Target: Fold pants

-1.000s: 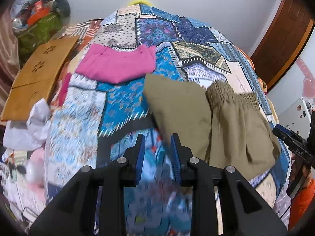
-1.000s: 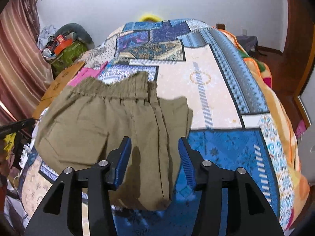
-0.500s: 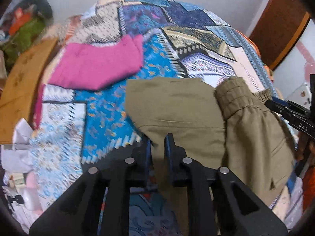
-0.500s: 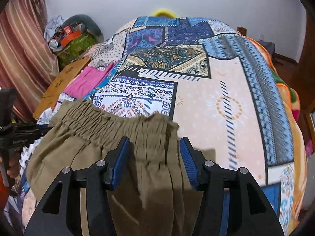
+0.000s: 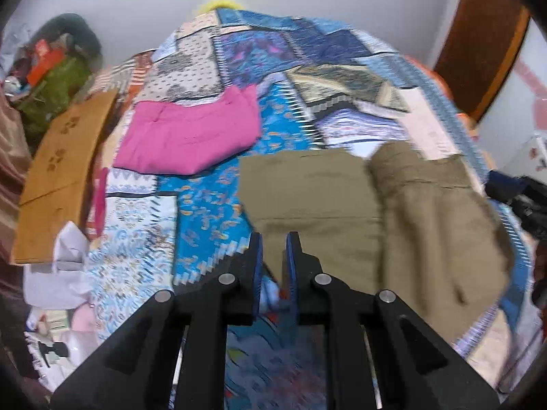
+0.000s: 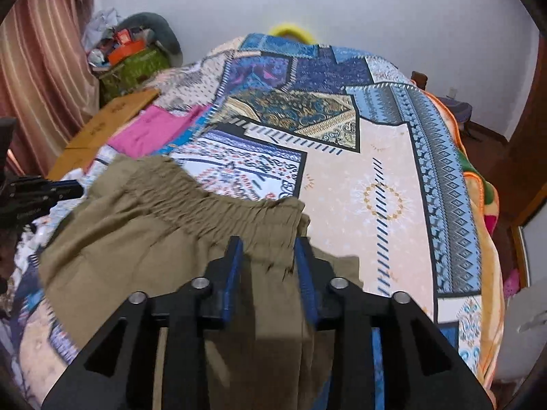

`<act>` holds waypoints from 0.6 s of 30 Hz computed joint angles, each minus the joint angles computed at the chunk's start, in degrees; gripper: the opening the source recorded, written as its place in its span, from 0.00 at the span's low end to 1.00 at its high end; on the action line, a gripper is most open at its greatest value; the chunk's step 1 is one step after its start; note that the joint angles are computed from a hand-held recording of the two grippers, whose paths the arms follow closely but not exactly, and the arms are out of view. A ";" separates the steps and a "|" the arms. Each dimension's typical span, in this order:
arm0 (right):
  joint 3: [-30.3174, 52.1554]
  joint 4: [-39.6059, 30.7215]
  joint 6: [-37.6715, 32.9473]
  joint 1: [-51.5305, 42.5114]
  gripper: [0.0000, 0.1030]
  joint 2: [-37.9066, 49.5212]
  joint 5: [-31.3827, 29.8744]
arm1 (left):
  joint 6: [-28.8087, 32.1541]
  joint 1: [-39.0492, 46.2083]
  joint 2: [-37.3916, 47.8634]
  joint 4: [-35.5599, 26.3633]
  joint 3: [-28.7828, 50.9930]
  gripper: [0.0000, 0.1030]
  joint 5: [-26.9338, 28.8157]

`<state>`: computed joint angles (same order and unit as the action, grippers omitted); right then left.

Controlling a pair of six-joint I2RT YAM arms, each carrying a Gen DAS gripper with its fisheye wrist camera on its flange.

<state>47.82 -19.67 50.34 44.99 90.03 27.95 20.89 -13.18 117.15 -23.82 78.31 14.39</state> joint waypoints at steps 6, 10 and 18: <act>-0.11 -3.79 5.74 6.72 0.36 -0.20 1.24 | 0.98 -1.43 -0.29 -2.97 -3.53 0.30 2.19; -3.34 -2.14 11.66 9.66 0.36 0.50 -0.51 | 1.13 -0.77 -2.13 3.74 -10.64 0.44 -0.76; -6.76 -6.73 22.15 17.62 0.36 -3.73 2.45 | 5.44 4.18 -5.35 1.82 -13.23 0.45 -2.67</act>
